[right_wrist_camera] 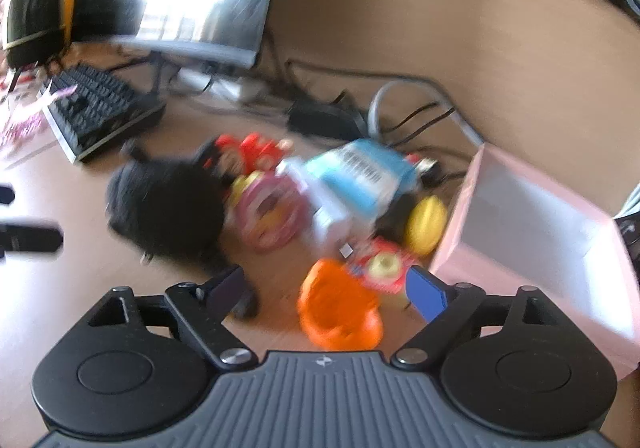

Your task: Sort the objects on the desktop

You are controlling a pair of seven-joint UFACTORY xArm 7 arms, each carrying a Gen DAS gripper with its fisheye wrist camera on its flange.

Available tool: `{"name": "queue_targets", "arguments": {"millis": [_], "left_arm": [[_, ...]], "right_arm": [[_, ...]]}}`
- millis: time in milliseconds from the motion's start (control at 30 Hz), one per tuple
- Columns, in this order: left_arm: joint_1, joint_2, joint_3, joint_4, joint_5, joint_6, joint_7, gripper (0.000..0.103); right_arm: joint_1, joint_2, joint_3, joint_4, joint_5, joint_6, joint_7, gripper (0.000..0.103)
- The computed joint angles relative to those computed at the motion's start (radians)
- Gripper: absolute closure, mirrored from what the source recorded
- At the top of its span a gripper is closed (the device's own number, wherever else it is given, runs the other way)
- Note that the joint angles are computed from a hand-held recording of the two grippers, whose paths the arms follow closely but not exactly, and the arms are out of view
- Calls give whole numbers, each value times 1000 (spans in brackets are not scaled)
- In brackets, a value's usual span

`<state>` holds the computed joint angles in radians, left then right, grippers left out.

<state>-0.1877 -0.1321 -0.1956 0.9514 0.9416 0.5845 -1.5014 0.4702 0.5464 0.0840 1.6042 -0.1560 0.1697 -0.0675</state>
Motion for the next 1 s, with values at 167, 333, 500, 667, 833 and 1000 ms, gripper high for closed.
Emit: {"name": "queue_targets", "arguments": {"millis": [167, 333, 500, 667, 833, 1000], "left_arm": [[-9, 40, -2, 38, 46, -45, -3, 0], [-54, 149, 13, 165, 136, -97, 45, 0], [-150, 319, 56, 352, 154, 79, 229, 0], [-190, 345, 136, 402, 134, 249, 232, 0], [-154, 291, 149, 353, 194, 4, 158, 0], [-160, 402, 153, 446, 89, -113, 361, 10]], "right_arm": [[-59, 10, 58, 29, 73, 97, 7, 72], [-61, -124, 13, -172, 58, 36, 21, 73], [-51, -224, -46, -296, -8, 17, 120, 71], [-14, -300, -112, -385, -144, -59, 261, 48], [-29, -335, -99, -431, -211, -92, 333, 41], [-15, -342, -118, -442, -285, -82, 412, 40]]}}
